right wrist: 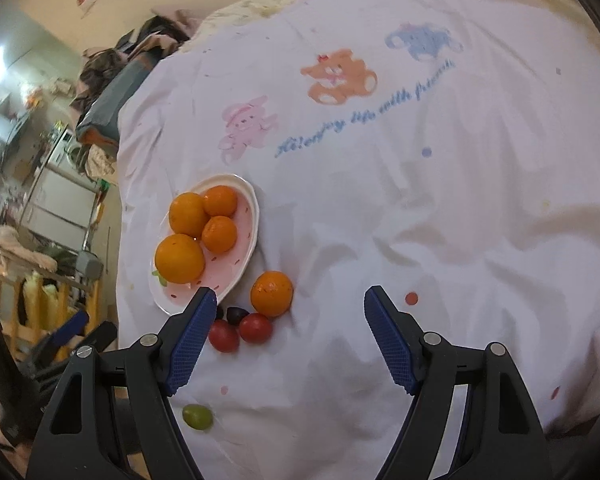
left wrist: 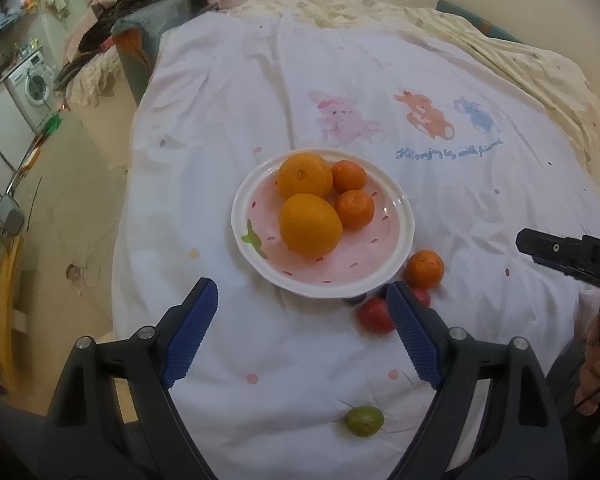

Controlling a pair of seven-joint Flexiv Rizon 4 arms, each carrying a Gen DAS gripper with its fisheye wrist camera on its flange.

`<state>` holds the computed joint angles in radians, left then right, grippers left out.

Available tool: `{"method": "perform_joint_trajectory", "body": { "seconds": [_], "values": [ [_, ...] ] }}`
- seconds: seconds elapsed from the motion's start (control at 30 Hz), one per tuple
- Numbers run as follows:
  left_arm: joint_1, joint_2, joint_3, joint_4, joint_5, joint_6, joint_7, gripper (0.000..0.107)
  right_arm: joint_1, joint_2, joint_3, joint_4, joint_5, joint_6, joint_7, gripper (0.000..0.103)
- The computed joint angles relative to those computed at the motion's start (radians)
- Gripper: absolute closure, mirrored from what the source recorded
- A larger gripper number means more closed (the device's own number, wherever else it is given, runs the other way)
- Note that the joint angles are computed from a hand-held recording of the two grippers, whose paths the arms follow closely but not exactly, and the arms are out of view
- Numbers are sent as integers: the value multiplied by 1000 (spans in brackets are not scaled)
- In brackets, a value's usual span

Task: Organize fruits
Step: 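Grasp a red tomato beside the plate with the right gripper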

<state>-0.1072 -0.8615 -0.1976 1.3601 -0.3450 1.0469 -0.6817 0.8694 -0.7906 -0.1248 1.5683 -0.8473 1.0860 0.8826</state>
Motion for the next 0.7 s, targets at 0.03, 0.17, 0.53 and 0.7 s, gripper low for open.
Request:
{"method": "perform_joint_trajectory", "body": {
  "seconds": [0.03, 0.17, 0.53, 0.7],
  "values": [
    [-5, -5, 8, -7, 3, -2, -11, 23, -7, -6, 3, 2, 4, 22, 7, 24],
    [-32, -30, 62, -55, 35, -16, -89, 23, -38, -64, -1, -10, 49, 190, 28, 24],
    [-22, -60, 64, -136, 67, -141, -167, 23, -173, -281, 228, -331, 292, 142, -404, 43],
    [-19, -62, 60, -146, 62, -159, -171, 23, -182, -347, 266, -429, 373, 115, -499, 60]
  ]
}}
